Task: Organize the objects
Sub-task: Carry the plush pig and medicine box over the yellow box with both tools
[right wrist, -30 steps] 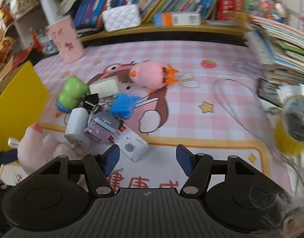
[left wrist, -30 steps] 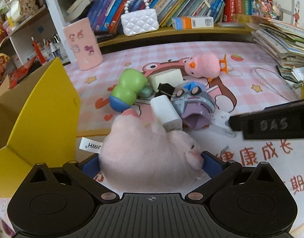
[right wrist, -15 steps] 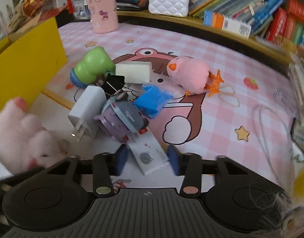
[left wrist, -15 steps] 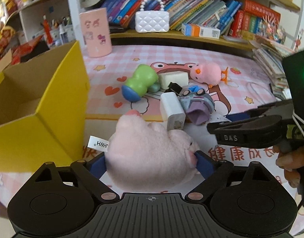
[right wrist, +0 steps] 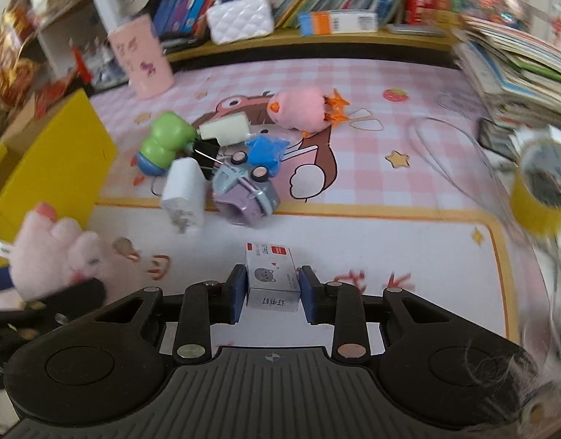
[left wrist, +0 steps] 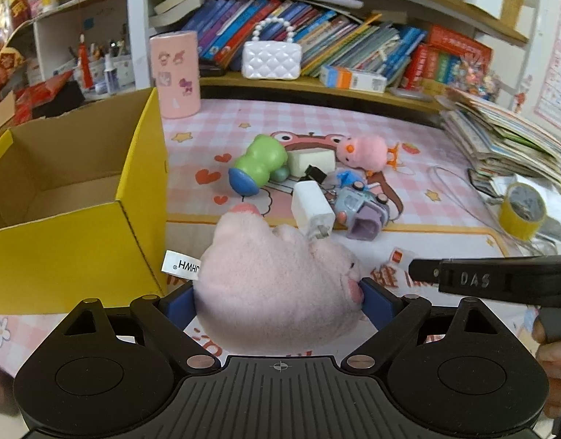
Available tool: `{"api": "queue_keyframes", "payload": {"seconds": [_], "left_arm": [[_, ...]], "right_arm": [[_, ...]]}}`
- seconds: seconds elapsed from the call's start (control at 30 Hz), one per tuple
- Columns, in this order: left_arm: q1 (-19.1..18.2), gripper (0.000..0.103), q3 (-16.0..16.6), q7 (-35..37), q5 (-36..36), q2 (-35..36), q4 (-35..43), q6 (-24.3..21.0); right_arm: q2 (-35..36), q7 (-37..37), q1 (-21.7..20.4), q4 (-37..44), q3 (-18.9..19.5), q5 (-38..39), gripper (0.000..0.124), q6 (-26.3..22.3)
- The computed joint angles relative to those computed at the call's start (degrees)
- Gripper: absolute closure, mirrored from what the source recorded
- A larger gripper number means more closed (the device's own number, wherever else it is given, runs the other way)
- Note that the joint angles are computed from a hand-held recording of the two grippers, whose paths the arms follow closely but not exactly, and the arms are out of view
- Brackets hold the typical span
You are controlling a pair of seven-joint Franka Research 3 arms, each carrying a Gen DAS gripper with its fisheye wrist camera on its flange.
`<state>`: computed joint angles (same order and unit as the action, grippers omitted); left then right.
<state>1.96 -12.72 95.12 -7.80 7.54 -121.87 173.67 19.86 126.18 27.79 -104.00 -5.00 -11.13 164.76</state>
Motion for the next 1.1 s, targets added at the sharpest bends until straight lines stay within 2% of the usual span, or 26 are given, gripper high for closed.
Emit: {"api": "queue_keyframes", "payload": {"seconds": [0.07, 0.1, 0.17, 0.23, 0.33, 0.5, 0.73, 0.9, 1.1], "left_arm": [[3.8, 0.01, -4.2, 10.1, -9.1, -1.2, -1.1, 0.0], [4.7, 0.01, -5.2, 14.9, -13.4, -1.8, -1.5, -0.1], [6.3, 0.01, -6.9, 25.4, -23.4, -3.4, -2.6, -0.1], [6.8, 0.01, -6.8, 34.5, -32.4, -5.4, -3.7, -0.5], [6.2, 0.011, -4.1, 42.5, -40.5, -8.2, -5.3, -1.7], [4.4, 0.011, 2.2, 50.0, -48.0, -12.5, -8.6, -3.5], [2.0, 0.011, 11.0, 54.9, -50.1, -16.5, -12.6, -5.2], [0.3, 0.011, 16.9, 56.1, -50.8, -18.1, -14.2, -5.1], [-0.5, 0.011, 21.0, 59.6, -53.3, -19.1, -14.2, -5.7]], "right_arm": [[-1.3, 6.1, 3.4, -1.1, -2.7, -3.1, 0.096, 0.3], [-1.8, 9.5, 5.0, -1.4, -3.9, -5.3, 0.095, 0.1], [-2.7, 15.9, 7.6, -1.7, -5.2, -10.0, 0.095, -0.6], [-3.1, 21.3, 9.6, -1.5, -5.5, -14.6, 0.096, -1.7], [-2.9, 26.6, 11.2, -0.2, -4.5, -19.3, 0.095, -3.7], [-1.6, 31.5, 12.3, 3.0, -0.9, -24.5, 0.095, -6.9], [2.7, 32.6, 14.3, 9.0, 3.0, -24.9, 0.095, -9.8], [6.5, 31.7, 17.3, 14.2, 3.0, -24.0, 0.095, -10.7], [10.4, 28.4, 20.1, 20.7, 2.4, -21.6, 0.095, -13.1]]}}
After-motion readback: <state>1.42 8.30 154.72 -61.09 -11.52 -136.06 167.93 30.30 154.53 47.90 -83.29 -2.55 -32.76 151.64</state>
